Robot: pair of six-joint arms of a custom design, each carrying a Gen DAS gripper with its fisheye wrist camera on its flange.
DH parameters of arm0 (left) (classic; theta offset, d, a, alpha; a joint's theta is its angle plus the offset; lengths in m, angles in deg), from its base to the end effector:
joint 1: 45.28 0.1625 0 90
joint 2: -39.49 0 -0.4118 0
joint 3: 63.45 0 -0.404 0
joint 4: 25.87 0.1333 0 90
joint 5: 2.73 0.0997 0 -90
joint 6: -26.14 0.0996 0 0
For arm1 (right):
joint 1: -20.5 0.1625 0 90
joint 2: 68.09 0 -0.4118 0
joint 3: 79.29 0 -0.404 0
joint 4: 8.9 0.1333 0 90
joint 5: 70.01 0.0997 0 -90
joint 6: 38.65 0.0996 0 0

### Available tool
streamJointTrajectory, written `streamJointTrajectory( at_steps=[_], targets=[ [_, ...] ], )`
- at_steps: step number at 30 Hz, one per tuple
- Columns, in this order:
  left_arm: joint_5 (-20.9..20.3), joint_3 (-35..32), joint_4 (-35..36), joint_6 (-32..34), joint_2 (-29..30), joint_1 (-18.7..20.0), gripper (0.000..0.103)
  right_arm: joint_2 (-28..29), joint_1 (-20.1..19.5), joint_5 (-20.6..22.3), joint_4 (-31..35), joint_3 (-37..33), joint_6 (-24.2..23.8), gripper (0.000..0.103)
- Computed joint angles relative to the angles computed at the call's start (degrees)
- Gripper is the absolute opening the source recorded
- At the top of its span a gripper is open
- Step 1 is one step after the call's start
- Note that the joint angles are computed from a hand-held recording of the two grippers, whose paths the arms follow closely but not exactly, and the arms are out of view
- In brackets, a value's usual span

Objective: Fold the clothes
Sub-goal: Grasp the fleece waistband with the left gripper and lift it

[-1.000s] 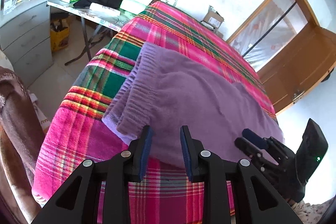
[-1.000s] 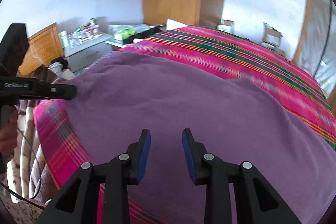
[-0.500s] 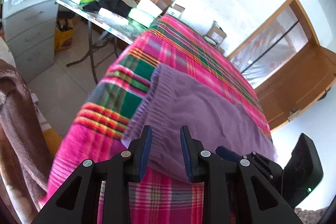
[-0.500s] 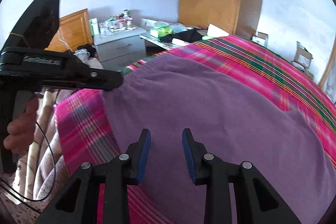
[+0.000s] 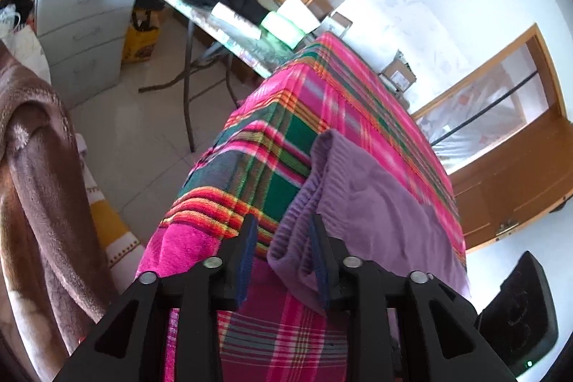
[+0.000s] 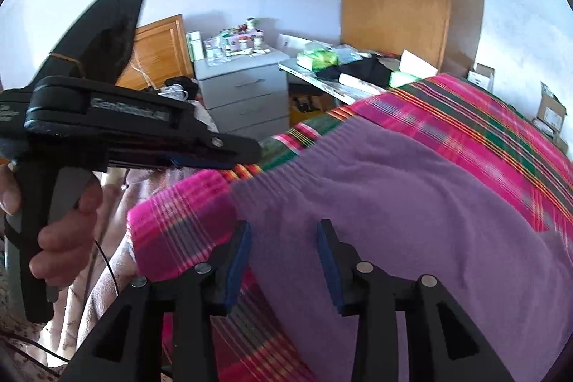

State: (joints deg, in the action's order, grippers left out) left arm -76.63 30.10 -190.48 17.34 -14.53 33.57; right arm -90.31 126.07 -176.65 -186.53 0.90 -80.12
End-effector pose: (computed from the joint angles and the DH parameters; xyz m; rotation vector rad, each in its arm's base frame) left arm 0.0244 -0.7082 0.2176 -0.0683 2.8261 -0.9483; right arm 0.2967 -0.6745 -0.0579 1.1901 -2.4077 0.6046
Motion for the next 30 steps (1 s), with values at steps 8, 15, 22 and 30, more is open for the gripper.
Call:
streamJointTrajectory(
  at_steps=[8, 15, 22, 30],
  targets=[
    [-1.32, -0.79, 2.00, -0.70, -0.12, 0.56, 0.040, 3.09, 0.98, -2.13, 4.03, -4.60, 1.67, 0.047],
    [-3.72, -2.38, 4.41, -2.50, 0.24, 1.38, 0.040, 5.05, 1.76, -5.97, 4.24, -6.88, 1.85, 0.048],
    [-5.66, -4.45, 6.50, -2.78, 1.07, 1.46, 0.046, 5.78, 1.89, -7.59, 1.85, -7.14, 2.35, 0.037],
    [-8.17, -9.41, 12.70, -4.18, 3.18, 1.80, 0.047, 3.55, 1.08, -3.21, -4.86, -2.61, 1.91, 0.018]
  ],
)
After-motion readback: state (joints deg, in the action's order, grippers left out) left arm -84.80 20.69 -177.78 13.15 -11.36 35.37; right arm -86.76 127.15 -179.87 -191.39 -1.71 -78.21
